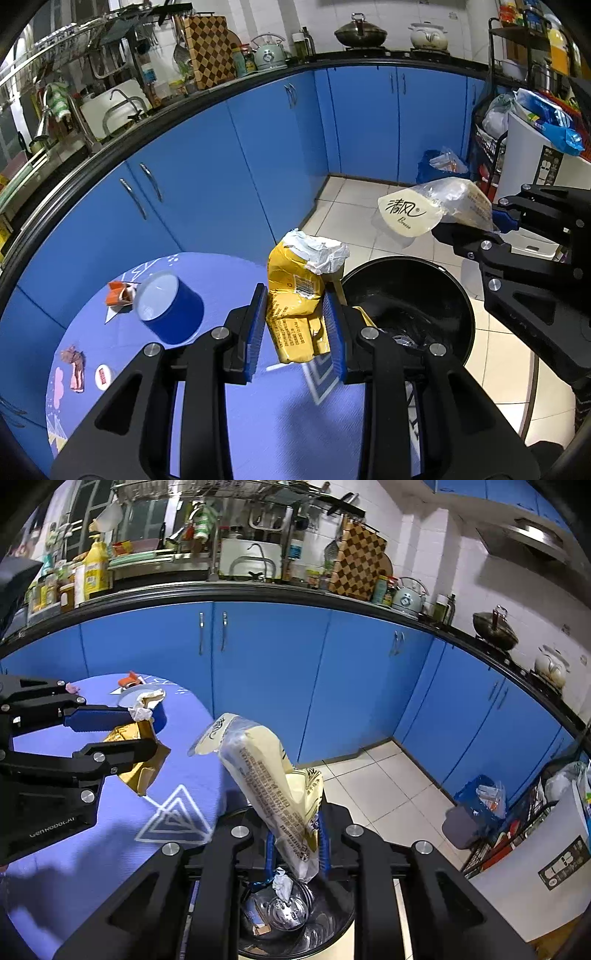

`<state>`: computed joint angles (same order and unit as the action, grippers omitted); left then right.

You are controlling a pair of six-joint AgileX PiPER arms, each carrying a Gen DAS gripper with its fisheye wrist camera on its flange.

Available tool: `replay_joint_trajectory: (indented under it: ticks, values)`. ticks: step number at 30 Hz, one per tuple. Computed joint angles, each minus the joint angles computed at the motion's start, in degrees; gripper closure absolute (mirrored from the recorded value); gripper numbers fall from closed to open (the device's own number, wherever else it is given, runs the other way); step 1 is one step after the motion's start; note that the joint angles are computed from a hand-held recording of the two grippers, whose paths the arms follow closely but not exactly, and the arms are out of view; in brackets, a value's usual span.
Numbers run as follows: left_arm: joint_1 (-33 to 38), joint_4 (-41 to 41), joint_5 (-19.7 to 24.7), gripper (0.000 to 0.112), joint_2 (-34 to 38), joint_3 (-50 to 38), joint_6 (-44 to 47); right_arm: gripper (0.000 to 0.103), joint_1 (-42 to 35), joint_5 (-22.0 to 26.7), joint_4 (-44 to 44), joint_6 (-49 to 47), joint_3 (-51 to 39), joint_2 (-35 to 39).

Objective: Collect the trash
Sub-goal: 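Carry both items to the black bin while the right tool releases the snack bag into it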

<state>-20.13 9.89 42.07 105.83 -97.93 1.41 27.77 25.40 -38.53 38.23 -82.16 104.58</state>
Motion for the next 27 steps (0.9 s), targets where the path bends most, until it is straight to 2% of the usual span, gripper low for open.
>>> replay_joint_trajectory:
  ticks: [12,16,22,24,25,26,27]
  values:
    - [-1.4,-0.4,1.9,0.080,4.5,-5.5,-0.2,0.085,-3.4,-2.9,-0.9,1.4,0.7,-0.1]
    - [-1.6,0.0,2.1,0.080,4.9,-5.9,-0.4,0.076,-4.2,-3.9,0.5,0.6,0.8,-0.2]
    - [-1.6,-0.2,2.1,0.080,4.9,-6.0,-0.5,0.075,-4.3,-4.7,-0.5,2.0,1.2,-0.8]
    - [-1.4,-0.4,1.9,0.080,4.6,-5.6,-0.4,0.047,-3.6,-2.7,-4.1,5.5,0.6,-0.4]
    - [-1.3,-0.5,1.7,0.080,4.5,-5.4,-0.2,0.014,-3.0,-1.5,-8.4,9.7,0.6,-0.4]
    - [-1.3,-0.6,1.7,0.080,4.4,-5.3,-0.2,0.008,-2.6,-1.7,-12.1,13.2,1.3,-0.8]
    - [-1.3,-0.6,1.6,0.080,4.3,-5.3,-0.2,0.009,-2.6,-2.0,-13.5,14.6,1.8,-1.2]
